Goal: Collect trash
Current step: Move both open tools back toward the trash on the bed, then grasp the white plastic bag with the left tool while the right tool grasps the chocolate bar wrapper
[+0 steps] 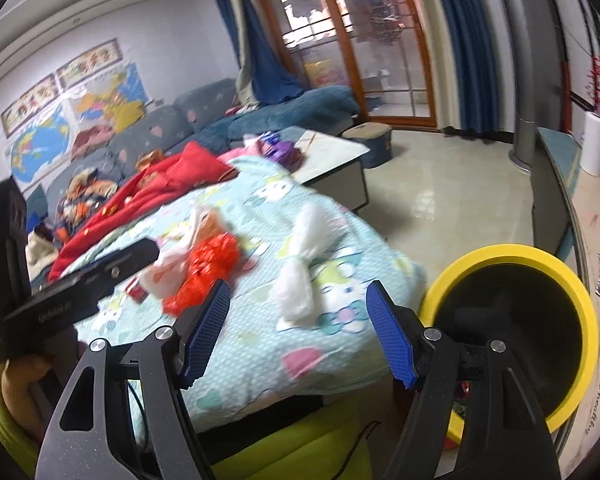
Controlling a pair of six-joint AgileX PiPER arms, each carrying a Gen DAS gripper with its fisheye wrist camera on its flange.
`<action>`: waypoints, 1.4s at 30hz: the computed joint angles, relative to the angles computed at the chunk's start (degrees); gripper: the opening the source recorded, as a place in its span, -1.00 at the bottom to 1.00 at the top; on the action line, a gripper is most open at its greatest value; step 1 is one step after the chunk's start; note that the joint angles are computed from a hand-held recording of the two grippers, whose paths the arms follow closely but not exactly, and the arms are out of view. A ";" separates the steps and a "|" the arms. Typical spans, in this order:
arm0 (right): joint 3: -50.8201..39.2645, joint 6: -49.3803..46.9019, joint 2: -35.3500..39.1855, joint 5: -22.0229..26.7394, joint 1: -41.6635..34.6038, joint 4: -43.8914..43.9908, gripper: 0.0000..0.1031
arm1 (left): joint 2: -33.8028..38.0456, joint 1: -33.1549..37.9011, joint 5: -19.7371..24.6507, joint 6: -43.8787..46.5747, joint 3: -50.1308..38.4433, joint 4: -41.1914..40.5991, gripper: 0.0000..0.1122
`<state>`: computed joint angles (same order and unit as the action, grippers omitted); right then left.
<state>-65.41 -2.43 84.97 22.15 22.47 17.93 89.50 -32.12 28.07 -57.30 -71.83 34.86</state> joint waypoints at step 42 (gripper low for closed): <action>-19.99 2.27 22.43 14.31 15.88 -1.13 -0.37 | 1.95 23.32 -7.21 60.61 8.71 -65.47 0.02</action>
<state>-85.40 -0.16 107.40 36.46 38.36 16.80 91.45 -8.81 20.86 3.31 -63.12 -30.61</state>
